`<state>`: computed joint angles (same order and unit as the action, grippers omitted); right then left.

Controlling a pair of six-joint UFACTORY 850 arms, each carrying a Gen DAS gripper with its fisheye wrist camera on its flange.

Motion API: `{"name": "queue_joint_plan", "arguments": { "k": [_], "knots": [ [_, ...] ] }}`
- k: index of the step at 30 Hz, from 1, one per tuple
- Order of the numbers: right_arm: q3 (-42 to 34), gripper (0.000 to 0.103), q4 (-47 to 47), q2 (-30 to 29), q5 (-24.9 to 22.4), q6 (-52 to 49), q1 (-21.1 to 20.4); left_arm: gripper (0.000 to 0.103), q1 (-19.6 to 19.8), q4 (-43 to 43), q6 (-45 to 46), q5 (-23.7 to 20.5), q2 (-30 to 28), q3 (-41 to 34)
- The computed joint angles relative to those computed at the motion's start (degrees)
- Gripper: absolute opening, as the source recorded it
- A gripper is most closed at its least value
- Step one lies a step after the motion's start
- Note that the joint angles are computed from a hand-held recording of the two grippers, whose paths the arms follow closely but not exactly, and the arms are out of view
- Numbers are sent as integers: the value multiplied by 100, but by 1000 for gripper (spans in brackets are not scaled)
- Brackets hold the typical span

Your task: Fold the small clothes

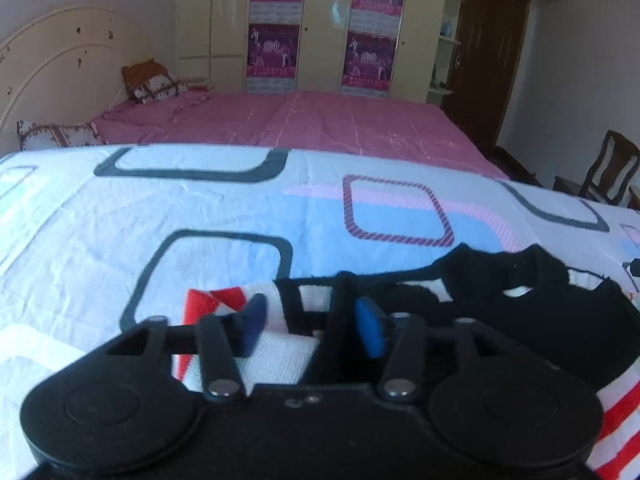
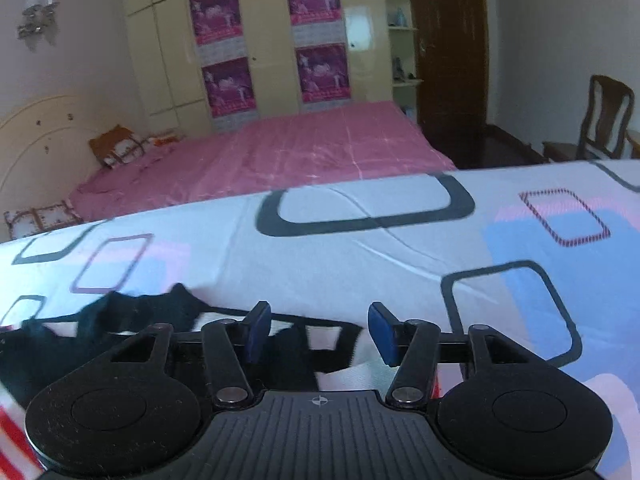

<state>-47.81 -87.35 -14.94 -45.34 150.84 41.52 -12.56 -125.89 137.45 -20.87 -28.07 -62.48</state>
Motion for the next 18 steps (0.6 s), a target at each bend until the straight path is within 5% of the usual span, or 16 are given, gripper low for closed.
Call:
{"name": "queue_joint_plan", "arguments": {
  "k": [11,18],
  "knots": [
    [-655,54,47,-407,404,-659,289,59,-167,1282,-1047,-64,653,388],
    [-939,54,281,-758,713,-1101,369,62,-401,1210,-653,46,697,702]
  ]
}}
